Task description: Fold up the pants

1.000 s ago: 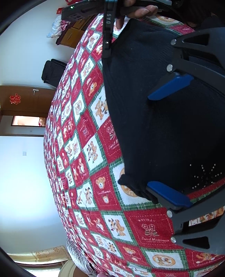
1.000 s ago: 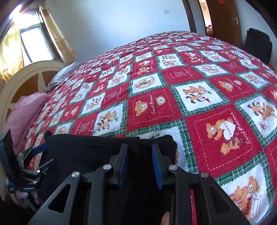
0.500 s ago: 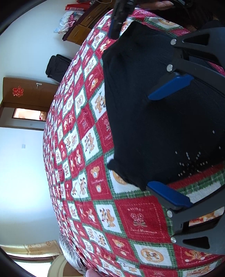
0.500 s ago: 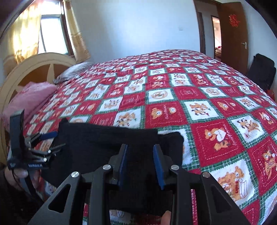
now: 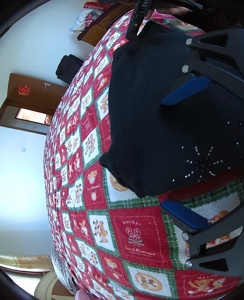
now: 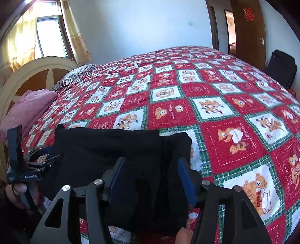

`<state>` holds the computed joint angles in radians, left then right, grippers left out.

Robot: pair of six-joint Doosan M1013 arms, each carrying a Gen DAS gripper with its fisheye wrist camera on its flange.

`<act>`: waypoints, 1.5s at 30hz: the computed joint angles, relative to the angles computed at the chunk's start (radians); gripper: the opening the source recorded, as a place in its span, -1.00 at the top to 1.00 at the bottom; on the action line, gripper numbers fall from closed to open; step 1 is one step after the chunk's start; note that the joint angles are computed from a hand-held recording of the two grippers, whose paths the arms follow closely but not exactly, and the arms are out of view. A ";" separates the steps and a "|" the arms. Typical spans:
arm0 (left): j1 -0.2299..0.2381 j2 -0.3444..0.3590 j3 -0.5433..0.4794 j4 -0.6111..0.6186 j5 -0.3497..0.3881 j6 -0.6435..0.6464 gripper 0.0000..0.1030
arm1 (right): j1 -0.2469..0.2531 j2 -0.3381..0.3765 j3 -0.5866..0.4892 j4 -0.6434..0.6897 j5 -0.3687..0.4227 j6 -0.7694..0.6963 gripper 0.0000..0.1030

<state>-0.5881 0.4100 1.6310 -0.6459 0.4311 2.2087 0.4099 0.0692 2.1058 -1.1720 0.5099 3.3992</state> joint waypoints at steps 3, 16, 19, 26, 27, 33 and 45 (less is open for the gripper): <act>0.004 0.005 -0.006 -0.014 0.011 0.017 -1.00 | -0.035 -0.001 0.010 0.028 -0.047 0.004 -0.15; 0.008 0.021 -0.035 0.039 0.039 -0.034 -1.00 | -0.097 -0.018 0.051 0.012 -0.186 0.103 -0.15; 0.008 0.019 -0.031 0.027 0.033 -0.020 -0.98 | -0.108 -0.013 0.060 -0.022 -0.234 0.150 0.06; 0.043 0.010 -0.010 -0.189 0.042 0.144 0.26 | -0.064 -0.033 0.058 -0.217 -0.200 0.256 0.61; 0.051 0.012 -0.012 -0.215 0.054 0.149 0.40 | -0.065 -0.037 0.061 -0.253 -0.204 0.294 0.63; 0.073 0.008 -0.004 -0.359 0.095 0.237 0.75 | -0.038 -0.063 0.048 -0.318 -0.174 0.294 0.66; 0.114 -0.032 0.030 -0.594 0.123 0.381 0.79 | -0.055 -0.062 -0.012 -0.229 -0.206 0.111 0.82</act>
